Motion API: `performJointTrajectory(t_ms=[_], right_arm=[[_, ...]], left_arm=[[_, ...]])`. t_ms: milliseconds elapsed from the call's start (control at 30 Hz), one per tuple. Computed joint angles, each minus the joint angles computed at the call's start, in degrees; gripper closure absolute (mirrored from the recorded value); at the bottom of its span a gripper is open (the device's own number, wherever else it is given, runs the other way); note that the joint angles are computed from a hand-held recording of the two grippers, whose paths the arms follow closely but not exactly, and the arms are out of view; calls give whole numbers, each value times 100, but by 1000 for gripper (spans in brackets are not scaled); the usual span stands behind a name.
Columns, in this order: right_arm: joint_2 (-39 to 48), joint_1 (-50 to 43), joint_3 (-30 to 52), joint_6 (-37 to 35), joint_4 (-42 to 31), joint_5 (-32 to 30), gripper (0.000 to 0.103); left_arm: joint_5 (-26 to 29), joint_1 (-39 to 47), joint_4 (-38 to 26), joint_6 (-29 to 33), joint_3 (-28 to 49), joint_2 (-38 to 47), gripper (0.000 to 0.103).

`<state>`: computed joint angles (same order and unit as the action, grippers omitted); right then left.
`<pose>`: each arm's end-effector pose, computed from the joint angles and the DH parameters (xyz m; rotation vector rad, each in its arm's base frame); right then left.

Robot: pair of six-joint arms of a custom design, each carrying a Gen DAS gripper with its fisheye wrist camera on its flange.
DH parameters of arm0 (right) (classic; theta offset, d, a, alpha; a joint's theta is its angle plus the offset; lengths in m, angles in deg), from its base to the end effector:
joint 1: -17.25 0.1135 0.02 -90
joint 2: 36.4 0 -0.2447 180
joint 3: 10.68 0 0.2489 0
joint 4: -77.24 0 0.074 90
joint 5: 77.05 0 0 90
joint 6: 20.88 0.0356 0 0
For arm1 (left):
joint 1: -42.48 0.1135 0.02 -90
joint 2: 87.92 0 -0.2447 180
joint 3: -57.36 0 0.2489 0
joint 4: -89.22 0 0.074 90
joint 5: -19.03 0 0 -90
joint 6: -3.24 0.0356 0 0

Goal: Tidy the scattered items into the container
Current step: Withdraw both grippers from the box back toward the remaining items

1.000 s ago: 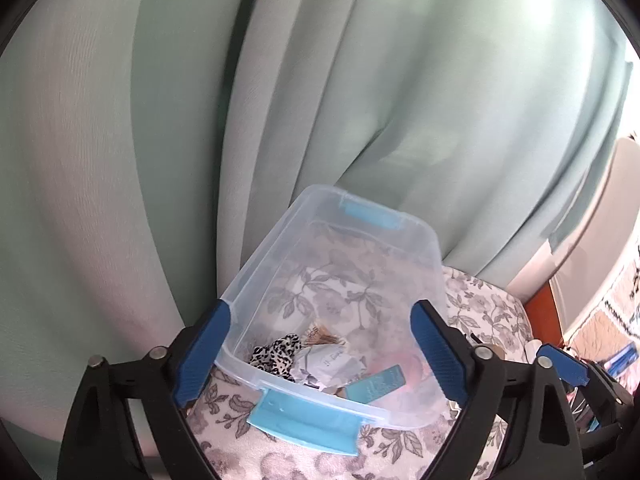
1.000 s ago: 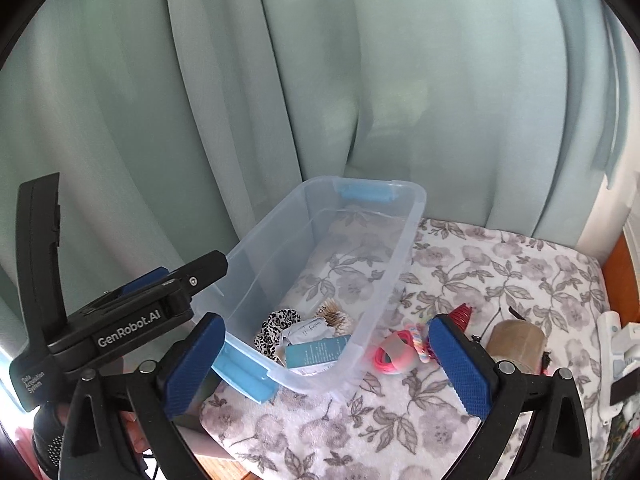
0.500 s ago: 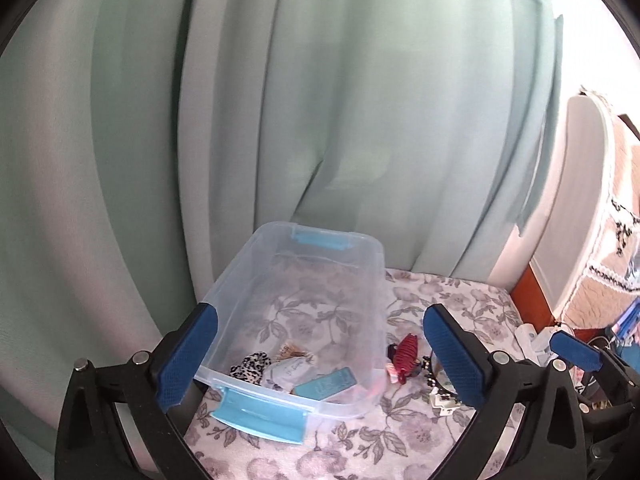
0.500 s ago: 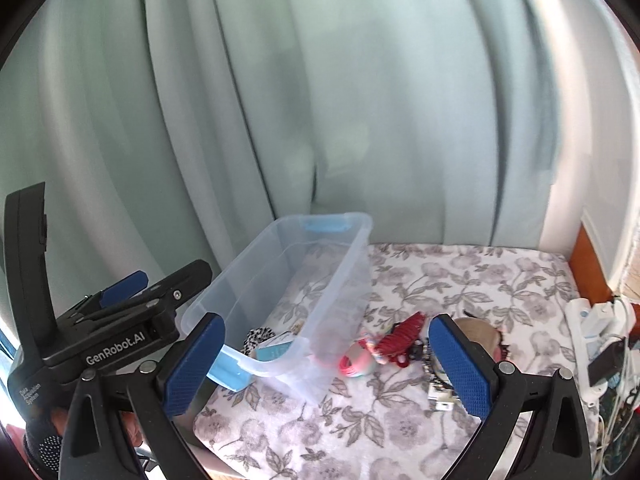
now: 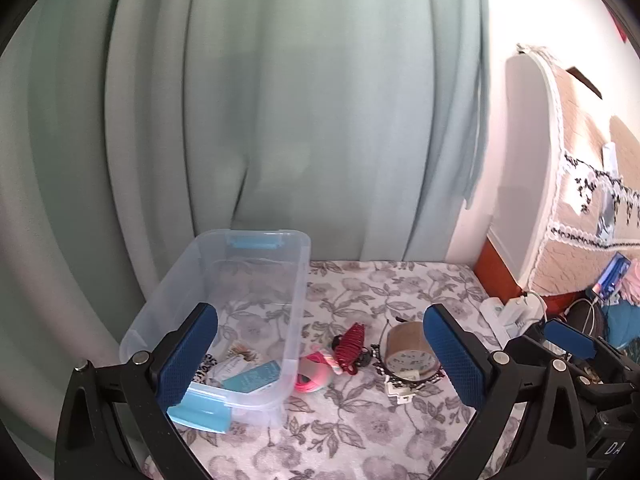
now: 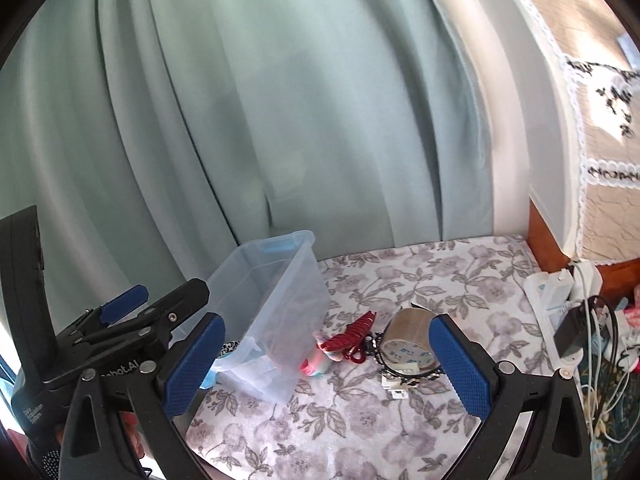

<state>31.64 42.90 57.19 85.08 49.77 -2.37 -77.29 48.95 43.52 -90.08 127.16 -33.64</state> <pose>0.2424 0.1268 0.2894 -0.3488 2.0848 0.7177 0.2097 0.0277 0.3238 -0.2452 2.0831 0.1488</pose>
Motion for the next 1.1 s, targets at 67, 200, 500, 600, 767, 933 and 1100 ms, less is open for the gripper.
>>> performJointTrajectory(t_ms=[67,200,500,600,767,933,1100], right_arm=[[-60,-206,-126,19,23,-190,0],[-197,-554,-318,-28,2,-437,0],[-296,-958,-548,-7,39,-625,0],[-252,-990,-569,-61,-16,-568,0],[-89,-1072,-646,-143,-38,-605,0],[173,-1178,-615,-227,-105,-662,0],[338,-1198,-680,-208,53,-543,0]], left_arm=[[-166,-259,48,-66,-58,-18,0],[-259,-596,39,-311,-69,44,0],[-544,-1100,-78,-568,31,362,0],[-788,-1269,-116,-517,39,490,0],[-1008,-1425,-124,-421,7,707,0],[-790,-1361,-85,-537,-13,1014,0],[-497,-1260,99,-498,-150,1229,0]])
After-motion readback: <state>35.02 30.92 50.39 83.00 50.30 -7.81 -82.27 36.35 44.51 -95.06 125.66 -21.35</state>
